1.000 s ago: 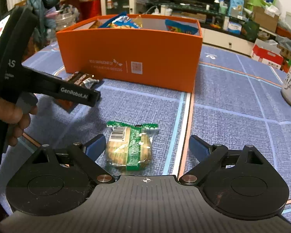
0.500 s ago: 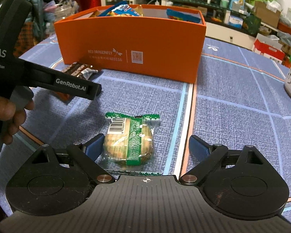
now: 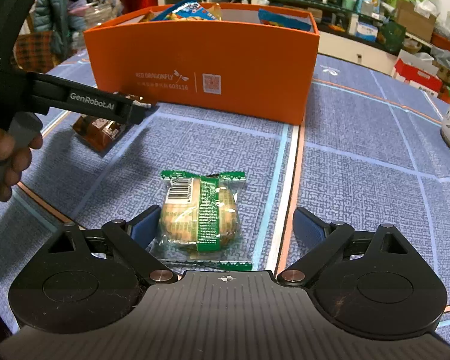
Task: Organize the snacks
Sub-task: 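Move the left tool to the brown chocolate bar while the right tool approaches the green-banded cookie pack, then close the left tool on the chocolate bar while the right tool grips the green-banded cookie pack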
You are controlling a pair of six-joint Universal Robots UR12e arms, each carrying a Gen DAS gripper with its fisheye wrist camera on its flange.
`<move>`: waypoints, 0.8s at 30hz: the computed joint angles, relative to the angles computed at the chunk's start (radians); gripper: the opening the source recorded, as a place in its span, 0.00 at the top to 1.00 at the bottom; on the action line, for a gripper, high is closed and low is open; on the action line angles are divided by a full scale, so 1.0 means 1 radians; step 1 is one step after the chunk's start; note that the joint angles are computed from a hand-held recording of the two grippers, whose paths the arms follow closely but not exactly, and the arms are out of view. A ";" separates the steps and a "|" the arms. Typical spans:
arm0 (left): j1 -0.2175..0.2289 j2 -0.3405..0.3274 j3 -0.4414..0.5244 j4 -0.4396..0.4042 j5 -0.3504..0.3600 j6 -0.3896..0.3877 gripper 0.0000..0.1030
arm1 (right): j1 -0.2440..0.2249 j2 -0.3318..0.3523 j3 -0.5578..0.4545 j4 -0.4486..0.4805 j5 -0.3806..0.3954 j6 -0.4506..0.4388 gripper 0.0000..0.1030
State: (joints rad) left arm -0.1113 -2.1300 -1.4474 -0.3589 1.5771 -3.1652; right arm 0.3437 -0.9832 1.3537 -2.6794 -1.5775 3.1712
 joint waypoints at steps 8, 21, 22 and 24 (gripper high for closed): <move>-0.009 -0.006 0.002 -0.015 -0.014 0.024 0.13 | -0.004 0.001 0.005 -0.017 0.010 -0.014 0.14; -0.005 0.015 -0.006 -0.045 -0.070 0.016 0.54 | -0.005 -0.004 -0.015 0.018 0.031 0.012 0.64; -0.002 0.017 -0.008 -0.049 -0.083 0.011 0.53 | -0.006 -0.004 -0.015 0.019 0.033 0.012 0.64; 0.000 0.022 -0.012 -0.054 -0.093 -0.002 0.53 | -0.005 -0.006 -0.014 0.008 0.027 0.011 0.64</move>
